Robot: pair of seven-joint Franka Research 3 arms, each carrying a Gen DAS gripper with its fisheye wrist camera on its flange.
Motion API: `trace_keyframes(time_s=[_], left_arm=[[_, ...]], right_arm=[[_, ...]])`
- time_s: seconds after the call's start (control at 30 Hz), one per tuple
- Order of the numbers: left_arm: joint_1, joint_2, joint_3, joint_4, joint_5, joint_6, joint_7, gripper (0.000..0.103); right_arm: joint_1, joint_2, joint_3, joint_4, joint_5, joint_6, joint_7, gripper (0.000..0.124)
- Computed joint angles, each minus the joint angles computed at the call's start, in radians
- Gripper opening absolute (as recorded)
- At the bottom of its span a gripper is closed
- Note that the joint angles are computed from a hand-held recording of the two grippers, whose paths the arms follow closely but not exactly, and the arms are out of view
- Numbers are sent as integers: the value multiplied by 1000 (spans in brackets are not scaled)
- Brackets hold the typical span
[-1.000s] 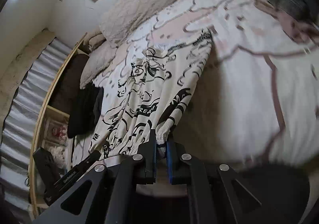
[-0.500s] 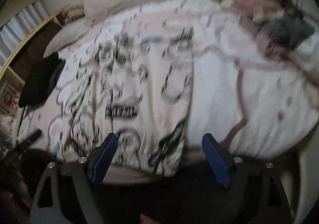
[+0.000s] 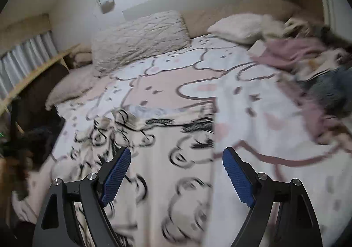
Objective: Fold clothes
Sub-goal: 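Open both tools and release the pants onto the duvet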
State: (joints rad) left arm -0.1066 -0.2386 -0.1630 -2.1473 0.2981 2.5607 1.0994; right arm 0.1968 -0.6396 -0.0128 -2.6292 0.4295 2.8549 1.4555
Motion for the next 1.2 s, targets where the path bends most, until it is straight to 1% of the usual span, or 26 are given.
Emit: trace_keyframes(time_s=[0.07, 0.1, 0.13, 0.17, 0.2, 0.23, 0.27, 0.3, 0.33, 0.37, 0.43, 0.47, 0.53, 0.57, 0.6, 0.63, 0.7, 0.77, 0.8, 0.83, 0.97, 1.0, 1.1, 1.13, 1.17, 1.2], left_arm=[[-17, 53, 34, 18, -80, 20, 89, 60], [-12, 75, 31, 26, -78, 25, 100, 59], [-6, 94, 25, 35, -62, 28, 102, 59], [2, 118, 19, 49, -33, 19, 101, 59], [5, 140, 15, 68, -20, -8, 107, 59], [5, 160, 12, 85, -24, -44, 119, 37], [5, 181, 11, 102, -30, -79, 132, 22], [6, 192, 10, 107, -29, -100, 130, 1], [9, 191, 11, 100, -24, -93, 118, 1], [14, 172, 13, 76, -8, -68, 88, 1], [29, 128, 16, 24, 34, -15, 14, 1], [40, 112, 15, 10, 66, -5, -28, 1], [80, 71, 14, -19, 160, -14, -163, 1], [93, 56, 17, -27, 175, -22, -205, 1], [98, 38, 35, -42, 146, -12, -199, 1], [83, 23, 63, -57, 68, 16, -128, 1], [39, 8, 92, -63, -53, 50, 50, 3], [15, 8, 80, -55, -75, 66, 179, 31], [9, 20, 64, -43, -56, 73, 221, 61], [6, 35, 47, -28, -32, 78, 255, 71], [-15, 129, 22, 65, -53, 45, 362, 71], [-17, 154, 20, 91, -64, 24, 393, 70], [-17, 231, 11, 173, -93, -60, 493, 70], [-16, 252, 8, 196, -97, -94, 525, 70], [-15, 275, 4, 224, -105, -147, 562, 70], [-11, 282, 2, 236, -139, -171, 587, 70]], right_arm=[[83, 45, -65, 0, 78, 57, -36, 86], [109, 63, -83, -2, 134, 75, -59, 86], [109, 81, -92, 9, 134, 37, -31, 86], [117, 92, -106, 19, 155, 5, -36, 86], [122, 102, -114, 27, 171, -23, -49, 86], [106, 105, -100, 30, 168, -38, -49, 86], [105, 104, -96, 31, 178, -39, -63, 86], [105, 104, -94, 31, 187, -39, -77, 86], [95, 105, -82, 31, 187, -40, -76, 86], [91, 108, -79, 34, 191, -49, -79, 86], [85, 111, -79, 39, 200, -68, -89, 86], [82, 117, -80, 43, 204, -74, -95, 86], [71, 122, -77, 48, 207, -88, -102, 86], [65, 127, -72, 51, 208, -93, -99, 86], [58, 127, -67, 52, 209, -100, -93, 86], [58, 128, -69, 53, 215, -107, -95, 86], [56, 130, -69, 56, 226, -116, -99, 86], [45, 134, -60, 59, 221, -124, -94, 86], [40, 135, -55, 60, 216, -128, -91, 86], [37, 135, -51, 59, 211, -128, -89, 86], [28, 136, -40, 58, 194, -132, -84, 86], [28, 137, -40, 58, 191, -135, -84, 86], [27, 148, -43, 63, 190, -144, -82, 86], [28, 151, -45, 66, 193, -145, -84, 86], [29, 154, -47, 68, 197, -147, -86, 86], [30, 156, -49, 70, 201, -149, -88, 86]])
